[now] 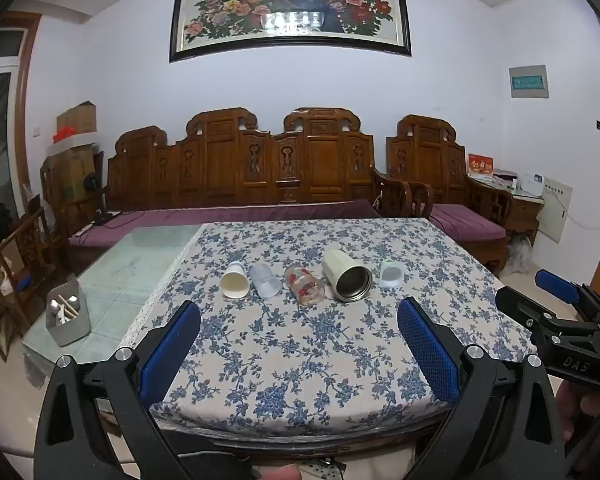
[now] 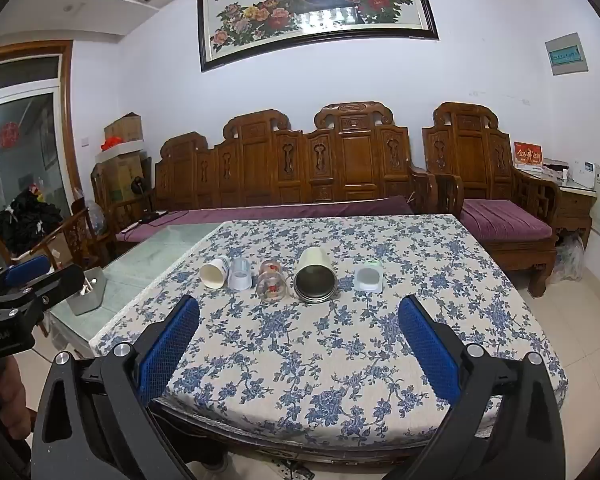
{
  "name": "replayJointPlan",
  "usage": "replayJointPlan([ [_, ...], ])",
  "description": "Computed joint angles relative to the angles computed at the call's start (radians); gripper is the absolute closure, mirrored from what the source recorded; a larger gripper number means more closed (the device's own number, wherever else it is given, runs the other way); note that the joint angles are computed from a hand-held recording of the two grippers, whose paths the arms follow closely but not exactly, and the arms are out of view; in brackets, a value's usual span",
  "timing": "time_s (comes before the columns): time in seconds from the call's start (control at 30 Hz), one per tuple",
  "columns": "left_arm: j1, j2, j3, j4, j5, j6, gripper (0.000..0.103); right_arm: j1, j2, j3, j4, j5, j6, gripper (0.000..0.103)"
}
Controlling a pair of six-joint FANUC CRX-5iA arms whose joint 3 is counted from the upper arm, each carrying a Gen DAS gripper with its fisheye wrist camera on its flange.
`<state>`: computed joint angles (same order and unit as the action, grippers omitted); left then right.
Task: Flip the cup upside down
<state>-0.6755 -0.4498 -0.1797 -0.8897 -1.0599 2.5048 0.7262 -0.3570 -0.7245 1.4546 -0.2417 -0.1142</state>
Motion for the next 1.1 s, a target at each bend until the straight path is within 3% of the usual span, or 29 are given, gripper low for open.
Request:
replayJointPlan([
  [0.5,-0.004,0.001,0.001,-0.006,-0.003,0.001,0.008,0.017,-0.004,0.004,-0.044,-0.015,0.035,0.003],
  [1.1,-0.016,0.010,0.007,-0.015,-0.008,0.016,0.008,0.010,-0.003,0.003,-0.011,-0.008,0.005,0.003],
])
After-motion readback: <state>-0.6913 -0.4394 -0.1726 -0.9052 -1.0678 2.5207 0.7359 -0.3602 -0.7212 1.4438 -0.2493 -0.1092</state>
